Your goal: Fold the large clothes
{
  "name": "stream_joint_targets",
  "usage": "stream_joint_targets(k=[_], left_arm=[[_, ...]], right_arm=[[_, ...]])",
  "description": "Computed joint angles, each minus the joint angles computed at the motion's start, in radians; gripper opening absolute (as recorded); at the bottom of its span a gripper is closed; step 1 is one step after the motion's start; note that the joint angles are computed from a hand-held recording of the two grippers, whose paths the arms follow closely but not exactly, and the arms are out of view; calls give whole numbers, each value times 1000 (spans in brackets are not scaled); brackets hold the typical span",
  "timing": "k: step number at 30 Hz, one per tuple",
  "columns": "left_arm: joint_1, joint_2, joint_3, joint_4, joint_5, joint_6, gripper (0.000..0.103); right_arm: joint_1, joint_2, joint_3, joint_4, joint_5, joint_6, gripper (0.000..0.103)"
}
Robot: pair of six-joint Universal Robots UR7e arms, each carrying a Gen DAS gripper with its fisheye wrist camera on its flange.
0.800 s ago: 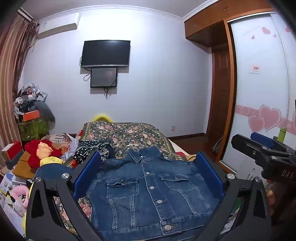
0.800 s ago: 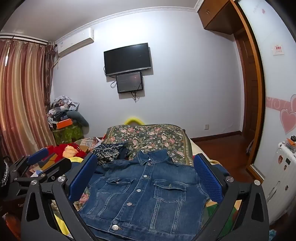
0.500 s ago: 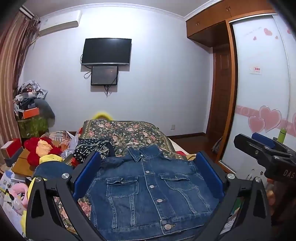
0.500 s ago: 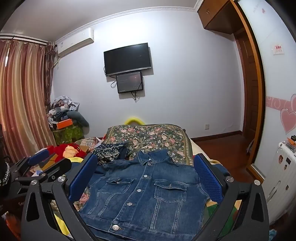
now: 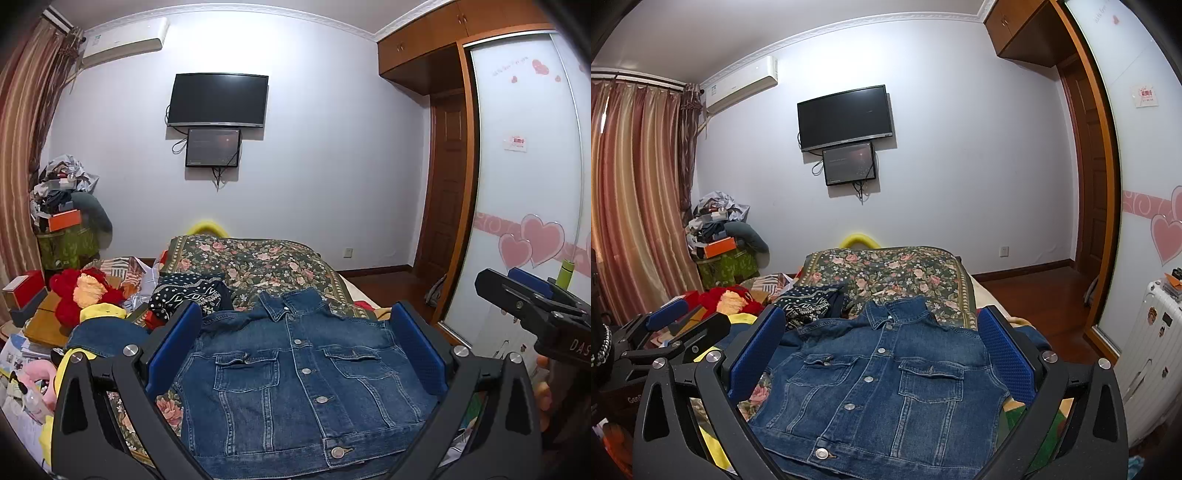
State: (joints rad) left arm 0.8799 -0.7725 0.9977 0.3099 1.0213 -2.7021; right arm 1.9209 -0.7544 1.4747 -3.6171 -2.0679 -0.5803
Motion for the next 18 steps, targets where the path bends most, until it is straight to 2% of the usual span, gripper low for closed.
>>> stream_joint_targets(k=[18], left_arm=[[4,10,-15,19,0,-15,103]], right_arm=[[-3,-1,1,1,-9,10,103]])
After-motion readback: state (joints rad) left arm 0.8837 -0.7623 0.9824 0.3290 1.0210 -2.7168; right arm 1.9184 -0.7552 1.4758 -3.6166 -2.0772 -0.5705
